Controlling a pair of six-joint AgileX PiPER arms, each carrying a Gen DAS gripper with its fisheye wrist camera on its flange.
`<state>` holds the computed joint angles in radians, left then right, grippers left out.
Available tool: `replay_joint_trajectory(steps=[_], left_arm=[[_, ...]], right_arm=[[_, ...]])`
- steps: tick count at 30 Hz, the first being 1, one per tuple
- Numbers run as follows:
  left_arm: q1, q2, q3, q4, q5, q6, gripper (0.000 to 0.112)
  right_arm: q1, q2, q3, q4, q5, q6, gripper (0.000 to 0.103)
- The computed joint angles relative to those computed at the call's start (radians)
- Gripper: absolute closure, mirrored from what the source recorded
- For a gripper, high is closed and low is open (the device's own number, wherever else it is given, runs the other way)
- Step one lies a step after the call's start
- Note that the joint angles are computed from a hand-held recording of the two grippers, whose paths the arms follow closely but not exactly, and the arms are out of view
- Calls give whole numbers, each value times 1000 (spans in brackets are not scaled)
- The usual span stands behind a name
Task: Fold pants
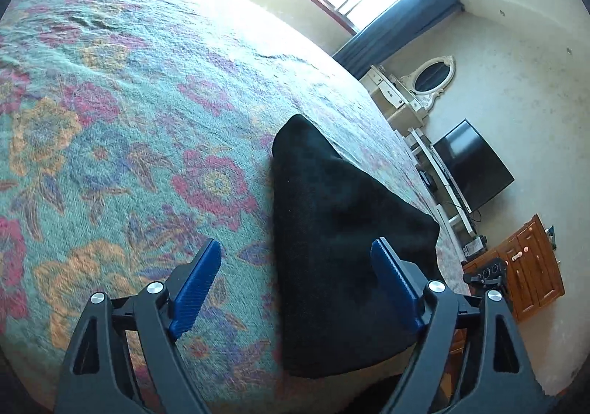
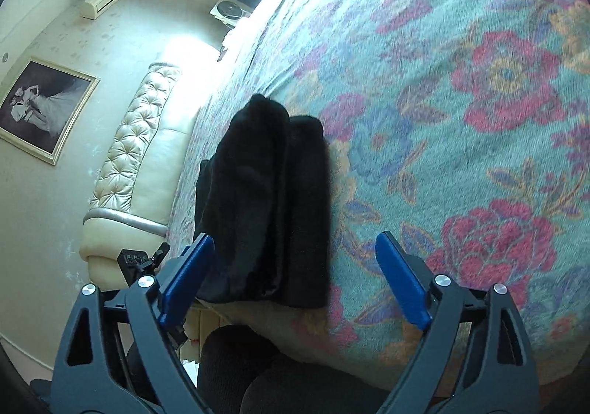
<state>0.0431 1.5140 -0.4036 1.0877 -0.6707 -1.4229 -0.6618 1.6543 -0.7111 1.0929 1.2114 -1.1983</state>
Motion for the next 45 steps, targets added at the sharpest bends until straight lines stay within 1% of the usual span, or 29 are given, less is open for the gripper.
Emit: replay_joint_trajectory(steps=[2,3,5,6,8,10,13,15,17,18,19,21,23,24,25,26,27,28,29,31,33,35,36,38,41,45], left_arm=[[5,66,-53,60,-9,-34,30],[-6,107,-92,89,3,-61,30],[-32,184,-166,129,26,-105,30],[-47,218,-203,141,37,-119,30],[-66,258,-259,138,51,-104,29],[-73,304,-341,208,45,-181,27],[-77,368,-456,295,28,-297,27],[-76,419,-524,323,0,-360,27],[-69,467,-586,356,-37,-422,27],[-72,481,-608,360,-39,-437,27],[-78,489,-626,368,-35,-450,27],[-90,501,-653,385,-28,-468,27],[-102,506,-661,386,-20,-454,27],[-114,497,-654,392,4,-443,30],[-134,490,-656,420,41,-450,53],[-161,484,-662,457,93,-477,60],[-176,472,-651,454,124,-465,62],[-184,466,-642,431,133,-433,69],[-194,457,-633,421,150,-421,73],[-207,450,-641,429,183,-424,78],[-226,427,-631,425,227,-410,82],[-235,404,-622,410,252,-393,85],[-232,390,-612,391,251,-376,86],[-222,376,-616,395,254,-368,87],[-205,374,-645,492,259,-447,88],[-155,388,-682,542,235,-507,88]], right_arm=[[45,48,-40,36,-24,19,14],[81,83,-68,50,-37,28,14],[176,133,-118,69,-97,58,14],[218,152,-136,88,-125,59,13],[275,197,-185,134,-143,54,12],[311,255,-248,170,-126,73,10],[337,334,-340,188,-71,110,10],[351,363,-391,176,-50,142,10],[343,385,-414,172,-15,138,10],[338,394,-424,166,2,134,13],[340,388,-422,162,-2,135,17],[342,382,-420,139,-28,144,39],[341,390,-419,127,-37,136,52],[337,395,-418,129,-36,133,56],[336,396,-414,135,-35,126,57],[339,392,-409,139,-41,119,60],[339,387,-400,142,-48,110,61],[341,381,-392,148,-54,103,62],[337,370,-373,153,-58,88,63],[339,351,-352,166,-66,69,65],[348,327,-335,176,-79,65,66],[356,306,-325,178,-90,58,67],[361,297,-324,181,-94,60,67],[373,287,-327,188,-97,64,68],[398,290,-350,202,-106,81,69],[446,329,-407,240,-116,107,69]])
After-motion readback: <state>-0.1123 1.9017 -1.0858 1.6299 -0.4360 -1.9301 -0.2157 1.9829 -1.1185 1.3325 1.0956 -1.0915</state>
